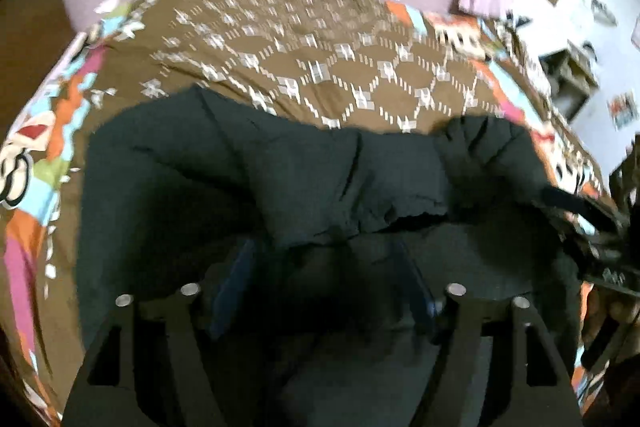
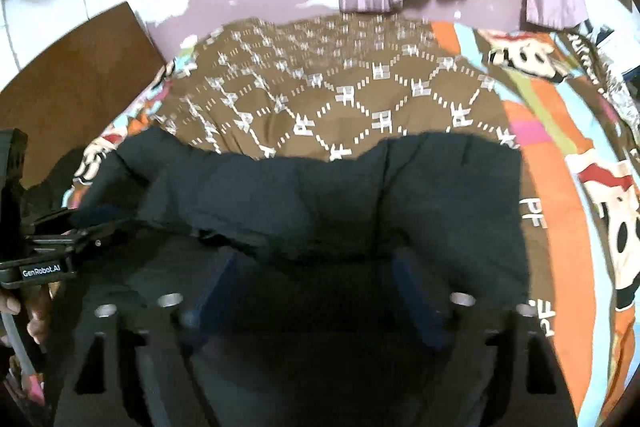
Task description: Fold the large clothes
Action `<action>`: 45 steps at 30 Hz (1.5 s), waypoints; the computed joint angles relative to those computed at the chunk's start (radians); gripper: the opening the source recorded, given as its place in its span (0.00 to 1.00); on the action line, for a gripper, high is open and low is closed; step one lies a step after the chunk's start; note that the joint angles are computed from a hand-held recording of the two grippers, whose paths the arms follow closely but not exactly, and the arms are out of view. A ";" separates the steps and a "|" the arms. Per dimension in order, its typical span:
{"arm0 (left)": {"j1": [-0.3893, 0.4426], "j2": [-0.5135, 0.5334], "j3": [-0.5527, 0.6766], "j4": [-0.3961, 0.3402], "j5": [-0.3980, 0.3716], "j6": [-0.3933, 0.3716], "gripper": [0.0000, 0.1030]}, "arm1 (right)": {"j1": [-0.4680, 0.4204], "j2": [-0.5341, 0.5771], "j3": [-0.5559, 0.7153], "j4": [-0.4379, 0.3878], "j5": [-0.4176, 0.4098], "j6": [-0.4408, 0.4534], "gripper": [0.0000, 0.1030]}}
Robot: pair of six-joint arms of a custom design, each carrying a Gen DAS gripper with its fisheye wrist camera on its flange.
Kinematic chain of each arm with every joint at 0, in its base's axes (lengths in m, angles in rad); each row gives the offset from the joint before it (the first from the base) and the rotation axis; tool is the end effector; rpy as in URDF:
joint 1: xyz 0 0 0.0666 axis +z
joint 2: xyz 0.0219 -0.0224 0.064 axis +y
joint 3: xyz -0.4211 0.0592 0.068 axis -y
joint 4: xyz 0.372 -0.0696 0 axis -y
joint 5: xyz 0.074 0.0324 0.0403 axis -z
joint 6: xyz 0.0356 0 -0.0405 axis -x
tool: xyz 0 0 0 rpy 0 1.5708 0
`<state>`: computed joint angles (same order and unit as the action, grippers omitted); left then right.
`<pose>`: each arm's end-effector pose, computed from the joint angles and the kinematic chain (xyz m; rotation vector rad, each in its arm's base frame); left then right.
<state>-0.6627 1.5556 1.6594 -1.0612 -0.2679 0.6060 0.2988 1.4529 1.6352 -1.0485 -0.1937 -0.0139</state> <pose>0.4121 -0.3102 0.5025 -0.0356 2.4896 -0.1969 0.4531 0.1463 0.5411 -0.4343 2.4120 0.3753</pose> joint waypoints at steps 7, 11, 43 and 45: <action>-0.073 -0.089 -0.003 -0.037 -0.139 0.087 0.97 | 0.045 -0.075 0.010 0.001 0.076 -0.014 1.00; -0.124 -0.151 -0.028 -0.013 -0.220 0.114 0.98 | 0.065 -0.136 -0.003 0.023 0.109 -0.014 1.00; -0.734 -0.224 0.140 -0.538 -0.809 0.482 0.98 | 0.267 -0.499 -0.019 -0.159 0.193 -0.052 1.00; -0.763 -0.214 0.158 -0.585 -0.829 0.518 0.98 | 0.284 -0.515 -0.020 -0.173 0.211 -0.054 1.00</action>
